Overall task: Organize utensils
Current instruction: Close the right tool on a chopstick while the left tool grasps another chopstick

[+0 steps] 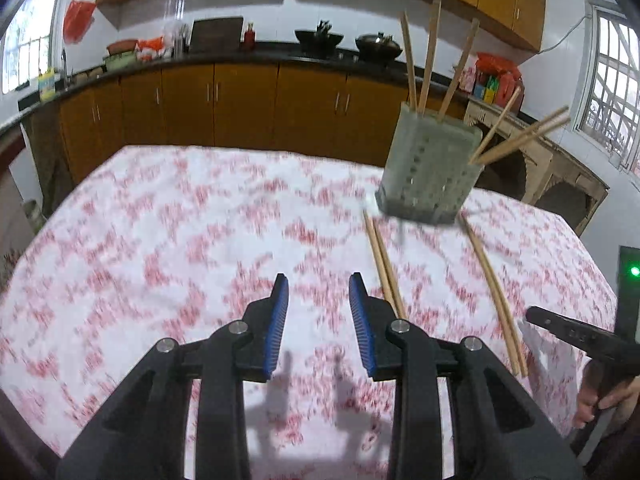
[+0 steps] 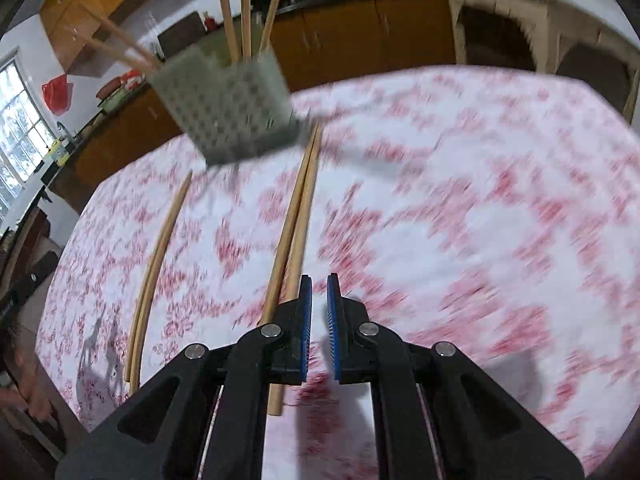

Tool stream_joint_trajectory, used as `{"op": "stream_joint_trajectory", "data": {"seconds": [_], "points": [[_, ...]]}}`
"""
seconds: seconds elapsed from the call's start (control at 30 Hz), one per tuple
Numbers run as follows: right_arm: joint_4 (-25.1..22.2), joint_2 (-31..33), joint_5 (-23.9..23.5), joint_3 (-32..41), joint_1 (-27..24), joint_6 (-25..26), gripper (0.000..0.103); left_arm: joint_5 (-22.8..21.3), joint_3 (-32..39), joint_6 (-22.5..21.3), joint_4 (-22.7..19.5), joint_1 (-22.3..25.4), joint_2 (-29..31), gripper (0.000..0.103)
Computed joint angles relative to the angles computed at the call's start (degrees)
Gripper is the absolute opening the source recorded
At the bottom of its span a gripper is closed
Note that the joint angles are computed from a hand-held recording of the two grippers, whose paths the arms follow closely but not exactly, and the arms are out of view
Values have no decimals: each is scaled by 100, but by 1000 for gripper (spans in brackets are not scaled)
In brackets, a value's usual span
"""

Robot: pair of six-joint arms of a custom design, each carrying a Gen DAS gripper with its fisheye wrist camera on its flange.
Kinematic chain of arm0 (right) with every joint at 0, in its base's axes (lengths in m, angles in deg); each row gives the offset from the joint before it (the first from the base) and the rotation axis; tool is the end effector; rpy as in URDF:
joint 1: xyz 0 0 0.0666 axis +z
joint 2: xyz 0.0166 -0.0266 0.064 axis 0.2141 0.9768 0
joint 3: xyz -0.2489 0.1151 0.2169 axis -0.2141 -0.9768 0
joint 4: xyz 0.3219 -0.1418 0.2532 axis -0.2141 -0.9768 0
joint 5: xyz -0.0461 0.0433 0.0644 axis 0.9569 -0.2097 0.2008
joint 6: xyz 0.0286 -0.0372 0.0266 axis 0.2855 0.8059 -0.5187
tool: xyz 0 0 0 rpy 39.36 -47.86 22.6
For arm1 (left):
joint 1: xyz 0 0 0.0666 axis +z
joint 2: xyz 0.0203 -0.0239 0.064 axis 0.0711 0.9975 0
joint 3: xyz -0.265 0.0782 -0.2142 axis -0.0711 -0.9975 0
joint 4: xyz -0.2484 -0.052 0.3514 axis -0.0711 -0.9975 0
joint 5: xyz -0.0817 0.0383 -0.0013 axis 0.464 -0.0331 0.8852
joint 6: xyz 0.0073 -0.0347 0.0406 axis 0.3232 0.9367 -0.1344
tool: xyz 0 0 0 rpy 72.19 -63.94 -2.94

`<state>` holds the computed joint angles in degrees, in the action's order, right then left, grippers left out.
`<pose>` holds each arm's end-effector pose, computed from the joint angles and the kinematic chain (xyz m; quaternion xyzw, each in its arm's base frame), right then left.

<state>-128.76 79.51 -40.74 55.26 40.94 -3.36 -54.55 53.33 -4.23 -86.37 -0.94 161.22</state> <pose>0.5954 0.3117 0.4380 0.2216 0.9078 0.0968 0.3427 0.6941 -0.0728 0.4725 0.1519 0.8909 -0.1447 0.4027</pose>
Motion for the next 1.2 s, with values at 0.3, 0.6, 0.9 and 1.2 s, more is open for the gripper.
{"op": "stream_joint_trajectory", "data": {"seconds": [0.3, 0.6, 0.9, 1.2], "points": [[-415, 540, 229, 749, 71, 361, 9, 23, -165, -51, -123, -96, 34, 33], [-973, 850, 739, 1214, 134, 674, 8, 114, 50, -215, -361, -209, 183, 33], [-856, 38, 859, 47, -300, -354, 7, 286, 597, -590, -989, -414, 593, 33], [-788, -39, 882, -77, -317, -237, 7, -150, 780, -864, -1264, -592, 825, 18]]}}
